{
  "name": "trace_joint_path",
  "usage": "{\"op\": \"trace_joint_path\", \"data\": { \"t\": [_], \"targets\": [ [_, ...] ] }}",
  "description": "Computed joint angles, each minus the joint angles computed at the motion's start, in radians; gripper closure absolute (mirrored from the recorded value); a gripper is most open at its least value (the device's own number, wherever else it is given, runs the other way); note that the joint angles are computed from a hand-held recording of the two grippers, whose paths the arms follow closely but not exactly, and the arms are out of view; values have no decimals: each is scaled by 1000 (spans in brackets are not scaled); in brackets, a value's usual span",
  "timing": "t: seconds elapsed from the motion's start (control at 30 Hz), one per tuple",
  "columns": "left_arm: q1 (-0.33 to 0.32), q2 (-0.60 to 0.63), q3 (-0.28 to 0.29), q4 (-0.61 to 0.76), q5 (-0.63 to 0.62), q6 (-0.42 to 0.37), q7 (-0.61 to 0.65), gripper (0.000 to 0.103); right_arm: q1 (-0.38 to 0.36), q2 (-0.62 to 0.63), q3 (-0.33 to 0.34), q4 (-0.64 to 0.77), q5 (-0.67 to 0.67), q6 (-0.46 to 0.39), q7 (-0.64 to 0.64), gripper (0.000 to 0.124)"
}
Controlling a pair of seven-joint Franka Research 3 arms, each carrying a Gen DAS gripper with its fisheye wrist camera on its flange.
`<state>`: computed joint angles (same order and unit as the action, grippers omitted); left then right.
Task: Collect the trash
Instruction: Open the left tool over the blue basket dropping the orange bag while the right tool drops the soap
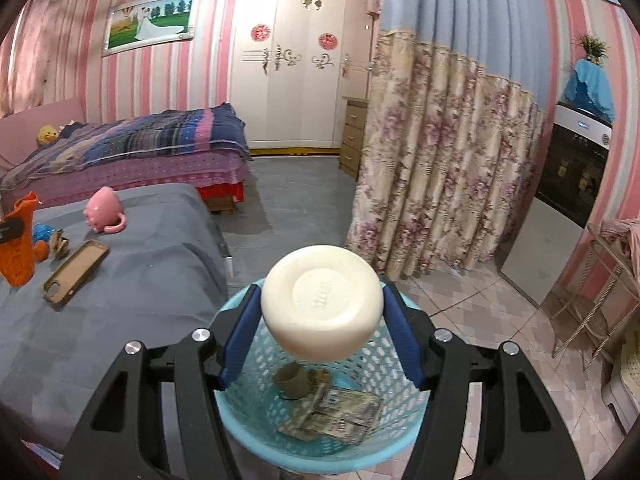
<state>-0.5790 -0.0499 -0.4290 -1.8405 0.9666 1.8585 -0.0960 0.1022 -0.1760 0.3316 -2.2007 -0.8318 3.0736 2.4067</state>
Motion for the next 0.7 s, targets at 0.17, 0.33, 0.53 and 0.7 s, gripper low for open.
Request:
{"op": "trace_joint_path", "data": {
  "t": [0.17,0.33,0.53,0.7],
  "targets": [
    [2,82,25,59,37,107,23,95,-49,-38,4,-40,-31,0,34,63],
    [-12,181,64,132,59,212,42,95,-91,-49,-1,-68,-2,-4,24,63],
    [-55,319,120,263,67,300,101,95,-153,-27,17,-76,-13,16,45,63],
    [-109,439,173,406,48,334,187,95,-153,10,0,-55,-56,14,79,63]
  ]
}}
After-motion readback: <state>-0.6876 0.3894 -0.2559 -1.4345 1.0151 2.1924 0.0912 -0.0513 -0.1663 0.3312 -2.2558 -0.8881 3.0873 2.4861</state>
